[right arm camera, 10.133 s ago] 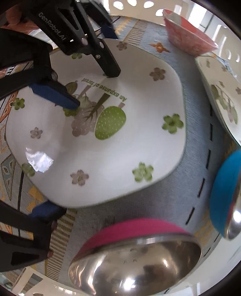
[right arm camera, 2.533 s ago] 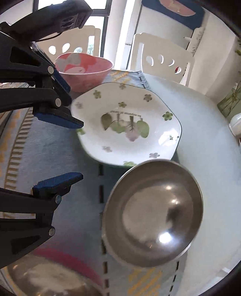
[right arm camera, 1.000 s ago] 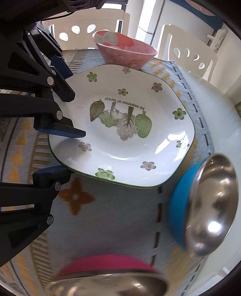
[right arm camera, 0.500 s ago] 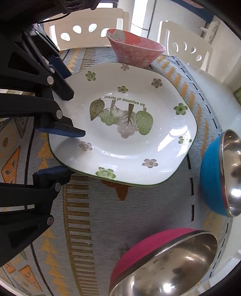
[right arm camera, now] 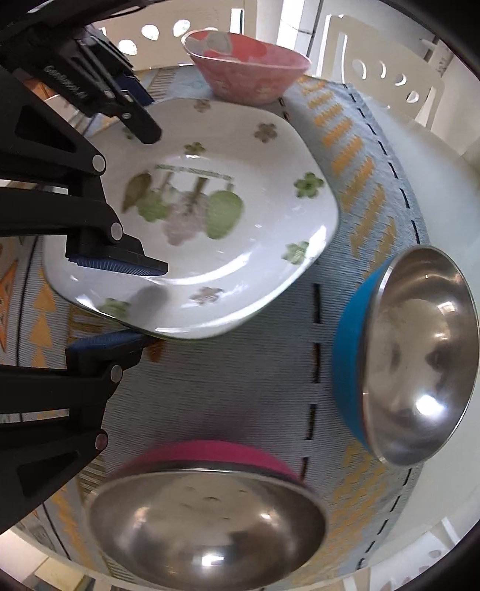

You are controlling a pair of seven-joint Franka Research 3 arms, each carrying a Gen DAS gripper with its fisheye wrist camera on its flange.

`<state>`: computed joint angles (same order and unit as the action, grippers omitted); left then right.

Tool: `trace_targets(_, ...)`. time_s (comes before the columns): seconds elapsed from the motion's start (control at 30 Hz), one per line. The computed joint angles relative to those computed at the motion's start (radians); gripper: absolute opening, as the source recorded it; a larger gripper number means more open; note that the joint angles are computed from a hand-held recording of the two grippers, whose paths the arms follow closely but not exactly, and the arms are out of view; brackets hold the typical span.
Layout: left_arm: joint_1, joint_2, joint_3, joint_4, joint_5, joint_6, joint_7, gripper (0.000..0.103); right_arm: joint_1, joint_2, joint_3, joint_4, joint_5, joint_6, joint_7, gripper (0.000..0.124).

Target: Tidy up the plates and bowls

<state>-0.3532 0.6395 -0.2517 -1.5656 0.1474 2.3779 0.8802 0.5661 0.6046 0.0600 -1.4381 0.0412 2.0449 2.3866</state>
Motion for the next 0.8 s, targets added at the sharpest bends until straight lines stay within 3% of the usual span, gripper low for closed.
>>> trace_targets(0.13,-0.033,0.067,0.007,0.102,0.015,-0.054,-0.015,0.038,-0.012,0.021,-0.004,0.023,0.001,-0.006,-0.021,0.029)
trace_targets(0.3,-0.015,0.093,0.002,0.130,-0.009,-0.033,-0.005,0.039,-0.025,0.042,-0.002,0.047,0.011,0.000,-0.063,0.036)
trace_targets(0.43,-0.023,0.135,0.010,0.204,-0.009,-0.066,-0.002,0.041,-0.020,0.072,-0.007,0.095,-0.003,-0.023,-0.100,0.042)
trace_targets(0.47,-0.040,0.173,0.029,0.253,0.010,-0.031,-0.006,0.042,-0.018,0.078,-0.008,0.105,-0.006,-0.029,-0.107,0.043)
trace_targets(0.5,-0.042,0.181,0.029,0.268,0.014,-0.045,-0.007,0.042,-0.015,0.094,-0.009,0.129,-0.010,-0.040,-0.114,0.043)
trace_targets(0.8,-0.035,0.204,0.029,0.304,0.014,-0.048,0.014,0.042,0.018,0.169,-0.019,0.250,-0.028,-0.081,-0.125,0.049)
